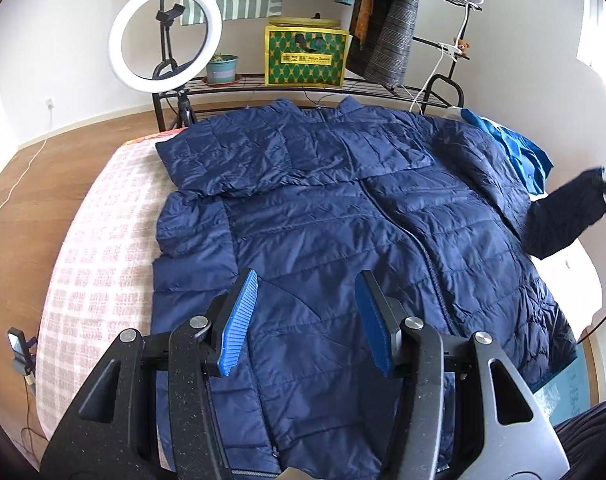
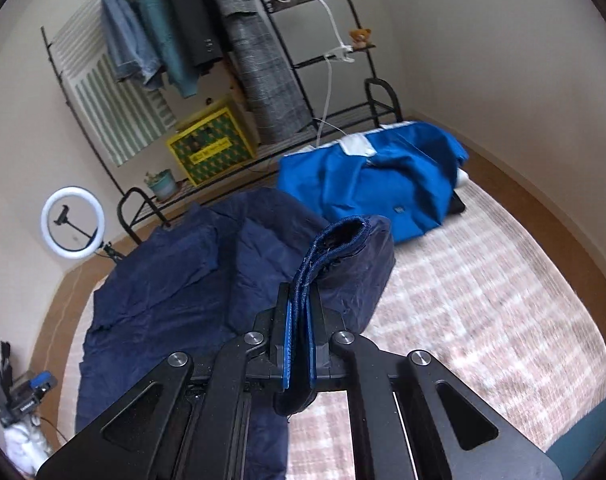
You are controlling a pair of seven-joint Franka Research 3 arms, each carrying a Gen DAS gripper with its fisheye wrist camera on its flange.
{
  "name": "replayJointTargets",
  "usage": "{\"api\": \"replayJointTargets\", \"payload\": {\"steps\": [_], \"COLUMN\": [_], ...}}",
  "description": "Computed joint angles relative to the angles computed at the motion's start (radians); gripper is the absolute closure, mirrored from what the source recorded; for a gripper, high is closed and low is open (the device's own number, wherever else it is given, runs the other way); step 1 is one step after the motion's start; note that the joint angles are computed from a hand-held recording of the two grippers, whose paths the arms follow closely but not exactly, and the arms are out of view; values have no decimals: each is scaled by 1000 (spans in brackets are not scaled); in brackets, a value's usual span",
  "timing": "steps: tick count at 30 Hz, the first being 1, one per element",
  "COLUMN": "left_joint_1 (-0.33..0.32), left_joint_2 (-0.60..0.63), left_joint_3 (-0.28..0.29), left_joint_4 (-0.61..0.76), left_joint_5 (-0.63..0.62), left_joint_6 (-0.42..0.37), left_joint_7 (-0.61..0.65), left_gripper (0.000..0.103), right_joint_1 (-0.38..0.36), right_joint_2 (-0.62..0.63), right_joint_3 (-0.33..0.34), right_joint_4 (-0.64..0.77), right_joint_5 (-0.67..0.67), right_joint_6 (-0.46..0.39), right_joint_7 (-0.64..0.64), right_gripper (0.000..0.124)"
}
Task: Fold large clothes
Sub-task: 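Grasp the jacket sleeve cuff with the right tool and fold it across the body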
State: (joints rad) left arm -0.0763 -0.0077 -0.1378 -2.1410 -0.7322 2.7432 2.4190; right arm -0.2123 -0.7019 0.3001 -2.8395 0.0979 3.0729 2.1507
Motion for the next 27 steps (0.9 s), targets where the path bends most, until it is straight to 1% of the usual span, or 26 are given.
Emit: {"api": "replayJointTargets", "payload": {"steps": [3,7,9,12,13,15,16,17,18,19,20,22,24,27], "left_joint_1": [10,34,48,72,81,100,109,118,127,135,145,164,183,207], "left_joint_2": [24,56,71,100,111,136,147,157,168,183,195,225,252,299], "left_joint_3": [3,-3,-9,-18,-21,-28,-32,-37,-41,-45,-51,-61,-73,-88], "left_joint_4": [22,50,65,98,111,138,148,157,168,182,193,220,246,291], "left_joint_5": [10,25,29,29,26,30,35,42,51,60,69,84,98,136], "left_joint_6": [4,12,18,24,23,24,26,27,29,30,32,36,36,40], "left_joint_7": [-8,-10,-9,-9,-9,-11,-13,-15,-18,-20,-22,-27,-40,-73], "left_gripper": [50,50,50,50,50,50,50,50,50,50,50,50,50,50], "right_joint_1": [1,-60,-74,-119,-156,-180,-189,-204,-201,-184,-151,-76,0,85], "right_joint_2": [92,217,280,386,436,509,553,609,673,712,777,885,966,1096], "right_joint_3": [32,122,150,225,276,321,343,373,389,385,376,350,313,290], "right_joint_4": [89,220,285,405,461,531,572,624,686,723,790,902,991,1120], "right_joint_5": [-21,-84,-118,-204,-251,-319,-359,-428,-497,-533,-604,-667,-709,-698], "right_joint_6": [23,40,46,44,44,45,40,29,5,-12,-49,-111,-153,-190], "right_joint_7": [-12,-8,-6,20,42,74,89,121,153,165,197,186,168,98], "right_gripper": [119,119,119,119,119,119,119,119,119,119,119,119,119,119]}}
